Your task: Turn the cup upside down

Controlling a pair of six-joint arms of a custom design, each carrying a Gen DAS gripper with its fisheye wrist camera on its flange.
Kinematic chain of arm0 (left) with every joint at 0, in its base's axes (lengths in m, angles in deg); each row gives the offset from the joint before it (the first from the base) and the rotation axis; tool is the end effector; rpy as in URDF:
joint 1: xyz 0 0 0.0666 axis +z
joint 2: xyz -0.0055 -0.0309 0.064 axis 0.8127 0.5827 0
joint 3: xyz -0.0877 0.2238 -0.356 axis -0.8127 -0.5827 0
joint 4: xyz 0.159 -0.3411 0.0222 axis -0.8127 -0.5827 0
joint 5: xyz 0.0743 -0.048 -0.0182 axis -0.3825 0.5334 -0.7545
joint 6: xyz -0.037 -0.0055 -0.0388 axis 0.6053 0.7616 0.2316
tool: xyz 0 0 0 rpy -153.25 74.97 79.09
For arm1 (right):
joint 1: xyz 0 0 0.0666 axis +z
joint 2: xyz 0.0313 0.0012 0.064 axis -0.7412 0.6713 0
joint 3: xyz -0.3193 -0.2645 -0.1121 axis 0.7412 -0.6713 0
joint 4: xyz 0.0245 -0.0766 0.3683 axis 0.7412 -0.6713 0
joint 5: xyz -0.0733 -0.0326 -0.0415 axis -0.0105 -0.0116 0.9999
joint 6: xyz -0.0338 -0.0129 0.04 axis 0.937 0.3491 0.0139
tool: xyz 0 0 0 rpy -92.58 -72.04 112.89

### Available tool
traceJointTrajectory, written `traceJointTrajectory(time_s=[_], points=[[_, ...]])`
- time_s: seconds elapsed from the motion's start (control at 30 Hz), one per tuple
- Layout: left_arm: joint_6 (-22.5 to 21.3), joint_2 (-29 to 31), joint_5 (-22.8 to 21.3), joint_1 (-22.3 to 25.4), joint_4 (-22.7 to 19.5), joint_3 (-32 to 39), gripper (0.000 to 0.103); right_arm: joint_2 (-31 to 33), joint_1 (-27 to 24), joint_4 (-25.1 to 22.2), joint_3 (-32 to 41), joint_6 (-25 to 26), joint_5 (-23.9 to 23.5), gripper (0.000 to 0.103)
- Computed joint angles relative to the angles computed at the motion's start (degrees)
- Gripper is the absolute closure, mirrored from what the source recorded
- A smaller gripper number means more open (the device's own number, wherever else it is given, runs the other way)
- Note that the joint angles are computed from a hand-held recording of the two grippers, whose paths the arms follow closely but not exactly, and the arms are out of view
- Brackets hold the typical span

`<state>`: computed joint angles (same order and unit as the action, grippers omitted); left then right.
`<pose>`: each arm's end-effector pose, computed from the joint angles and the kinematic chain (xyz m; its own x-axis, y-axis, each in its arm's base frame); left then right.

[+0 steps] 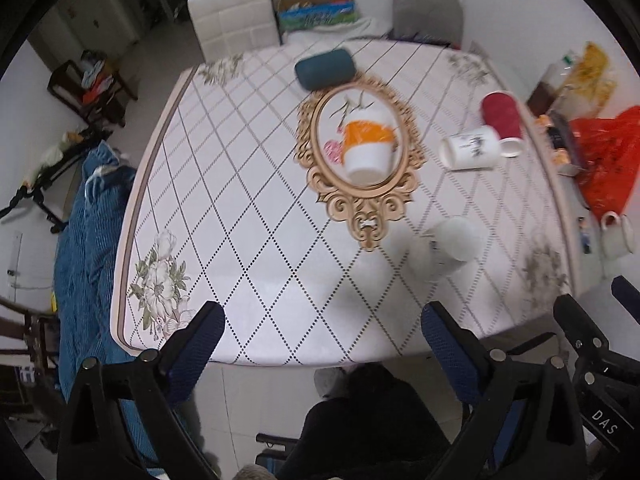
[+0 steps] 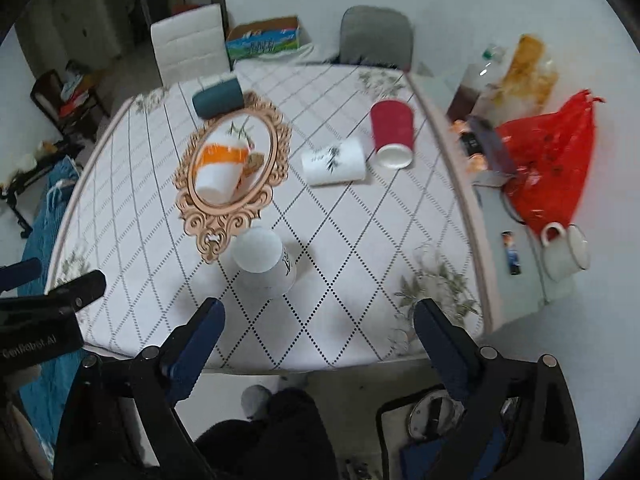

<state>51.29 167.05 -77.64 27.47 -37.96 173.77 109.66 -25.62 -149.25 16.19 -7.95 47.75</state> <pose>0.5078 -0.2523 0.4910 -0.9362 0.1128 -0.3329 0.1088 0.9936 0.0307 0.4446 0.1677 0.4780 -0.8213 0.1134 -0.5592 0.1802 0.9814 -0.0656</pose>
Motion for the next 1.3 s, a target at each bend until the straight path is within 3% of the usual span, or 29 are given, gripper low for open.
traceJointTrajectory(time_s=[0.27,0.53,0.9,1.3], points=[[-0.2,-5.7,-1.0,-1.8,-1.1,0.6,0.003,-6.4,3.1,-4.7,1.3,-4.0,3.1,0.006],[3.5,-9.1,-4.6,-3.8,-3.7,5.1,0.002,-11.5,5.2,-10.7,5.8,-4.1,5.0,0.005],[6.7,-10.1,-6.1,-6.2,-7.6,10.3,0.002,-12.8,8.4,-16.6,12.7,-3.2,6.3,0.005],[7.9,-10.4,-6.7,-7.4,-9.6,11.9,0.002,-13.1,9.4,-19.3,15.8,-3.6,7.3,0.005]])
